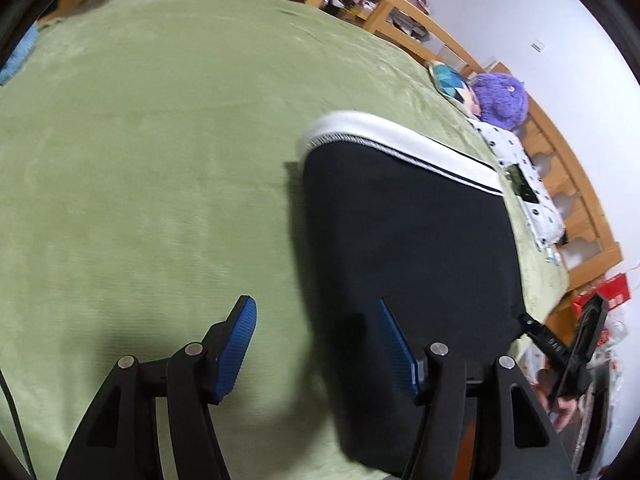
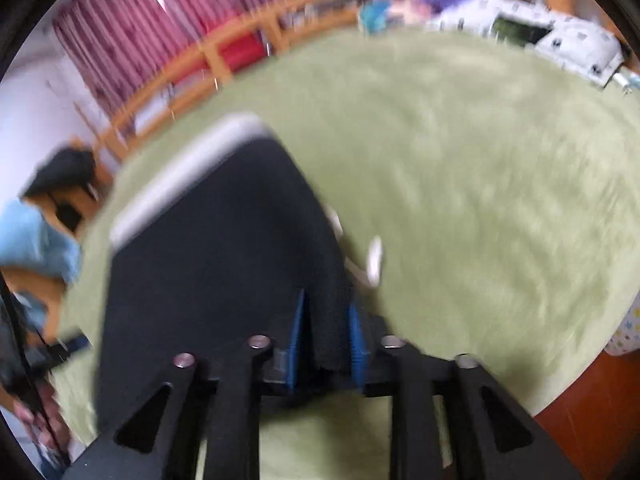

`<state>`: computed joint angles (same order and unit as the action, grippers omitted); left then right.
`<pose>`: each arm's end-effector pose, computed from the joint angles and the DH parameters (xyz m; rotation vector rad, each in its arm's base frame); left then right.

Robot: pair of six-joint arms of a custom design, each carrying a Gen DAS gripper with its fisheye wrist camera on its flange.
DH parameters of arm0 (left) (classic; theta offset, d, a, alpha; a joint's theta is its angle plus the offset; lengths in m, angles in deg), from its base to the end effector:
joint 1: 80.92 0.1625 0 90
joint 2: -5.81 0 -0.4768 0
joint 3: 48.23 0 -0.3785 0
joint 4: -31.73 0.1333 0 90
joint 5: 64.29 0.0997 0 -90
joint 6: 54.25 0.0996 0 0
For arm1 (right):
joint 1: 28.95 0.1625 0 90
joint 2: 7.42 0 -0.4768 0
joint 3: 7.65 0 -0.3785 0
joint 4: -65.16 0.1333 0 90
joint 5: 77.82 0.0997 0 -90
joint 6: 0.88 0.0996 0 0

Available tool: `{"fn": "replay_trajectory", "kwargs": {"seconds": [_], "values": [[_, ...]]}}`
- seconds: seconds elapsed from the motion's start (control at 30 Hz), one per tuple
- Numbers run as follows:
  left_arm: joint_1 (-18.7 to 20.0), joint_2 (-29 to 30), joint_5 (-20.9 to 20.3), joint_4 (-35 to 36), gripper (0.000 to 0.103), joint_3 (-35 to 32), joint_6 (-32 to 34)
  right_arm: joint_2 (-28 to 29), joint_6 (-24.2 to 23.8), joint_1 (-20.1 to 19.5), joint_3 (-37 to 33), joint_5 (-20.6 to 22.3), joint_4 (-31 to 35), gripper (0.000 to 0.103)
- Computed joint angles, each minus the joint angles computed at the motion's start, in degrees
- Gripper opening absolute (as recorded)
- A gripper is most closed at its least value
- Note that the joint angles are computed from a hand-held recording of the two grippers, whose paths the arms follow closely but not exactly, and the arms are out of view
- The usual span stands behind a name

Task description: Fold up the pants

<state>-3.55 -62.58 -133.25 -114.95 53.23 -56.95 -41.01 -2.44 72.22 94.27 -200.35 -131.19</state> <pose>0.0291 -0.6433 0.3540 0.1324 2.7634 -0.6411 0.2075 -0.6391 0.0698 0.0273 -2.4994 0.9146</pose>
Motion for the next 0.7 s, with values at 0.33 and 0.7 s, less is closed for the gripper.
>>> {"fn": "replay_trajectory", "kwargs": {"seconds": [0.33, 0.7], "values": [[1.50, 6.69, -3.79, 2.26, 0.067, -4.37, -2.23, -0.54, -6.14, -2.09, -5.97, 4.54, 8.66, 0.064], [2.50, 10.38, -6.24, 1.80, 0.042, -9.25, -3.34, 0.83, -0.27, -7.07, -11.76, 19.46, 19.34, 0.073]]}}
